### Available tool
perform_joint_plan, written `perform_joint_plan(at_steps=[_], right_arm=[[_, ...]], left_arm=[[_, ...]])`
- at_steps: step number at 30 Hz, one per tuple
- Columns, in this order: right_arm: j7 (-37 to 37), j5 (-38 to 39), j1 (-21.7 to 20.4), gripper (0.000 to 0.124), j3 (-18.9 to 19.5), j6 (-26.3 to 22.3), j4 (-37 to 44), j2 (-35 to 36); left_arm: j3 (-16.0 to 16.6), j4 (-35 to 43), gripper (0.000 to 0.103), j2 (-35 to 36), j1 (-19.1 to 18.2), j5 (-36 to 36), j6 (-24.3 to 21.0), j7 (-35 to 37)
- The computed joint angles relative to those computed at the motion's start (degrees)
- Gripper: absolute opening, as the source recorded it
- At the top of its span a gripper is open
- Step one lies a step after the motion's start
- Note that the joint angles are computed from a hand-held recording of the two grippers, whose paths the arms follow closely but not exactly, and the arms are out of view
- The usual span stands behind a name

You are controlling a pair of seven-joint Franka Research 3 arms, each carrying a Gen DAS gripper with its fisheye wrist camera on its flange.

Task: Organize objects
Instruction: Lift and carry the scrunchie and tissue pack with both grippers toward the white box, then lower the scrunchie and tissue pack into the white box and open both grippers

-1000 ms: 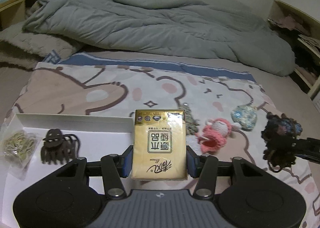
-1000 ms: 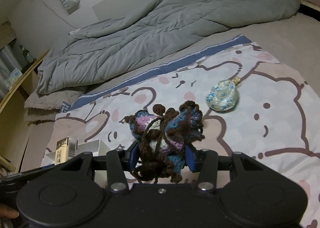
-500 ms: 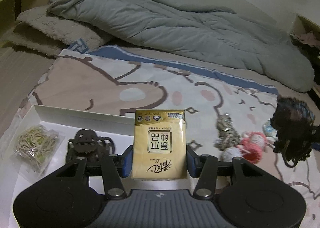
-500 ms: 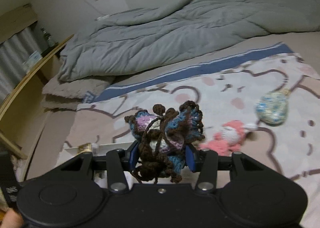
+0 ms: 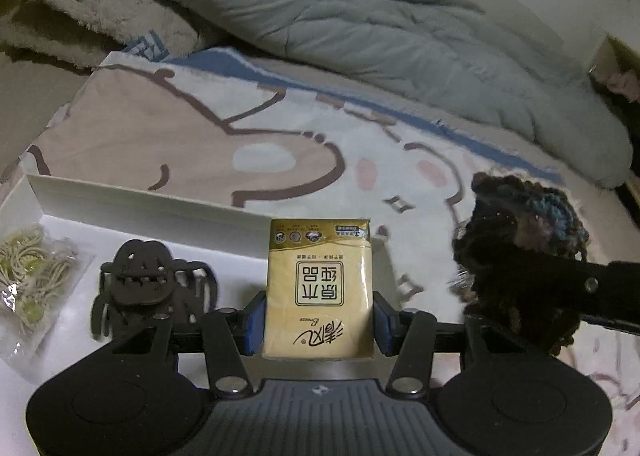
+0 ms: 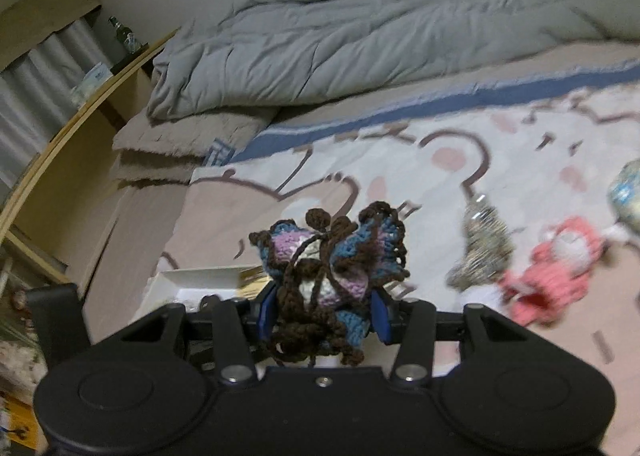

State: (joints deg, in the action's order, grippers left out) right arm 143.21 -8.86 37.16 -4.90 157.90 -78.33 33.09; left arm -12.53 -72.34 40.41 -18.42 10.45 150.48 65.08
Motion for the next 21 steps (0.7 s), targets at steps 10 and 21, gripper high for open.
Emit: perform_joint_plan(at_steps=[10, 21], right_arm=[[-5.40, 7.07, -1.85, 0.048, 3.79, -0.69, 5.84, 6.05], [-2.19, 7.90, 0.35, 0.067, 0.96, -3.92, 11.03, 9.67]], left_arm=[[2.84, 1.11, 0.053, 1.32, 0.00, 2.92, -4.97, -1.51], [2.56, -0.37, 0.070, -0.20, -0.30, 4.65, -3.26, -0.94]])
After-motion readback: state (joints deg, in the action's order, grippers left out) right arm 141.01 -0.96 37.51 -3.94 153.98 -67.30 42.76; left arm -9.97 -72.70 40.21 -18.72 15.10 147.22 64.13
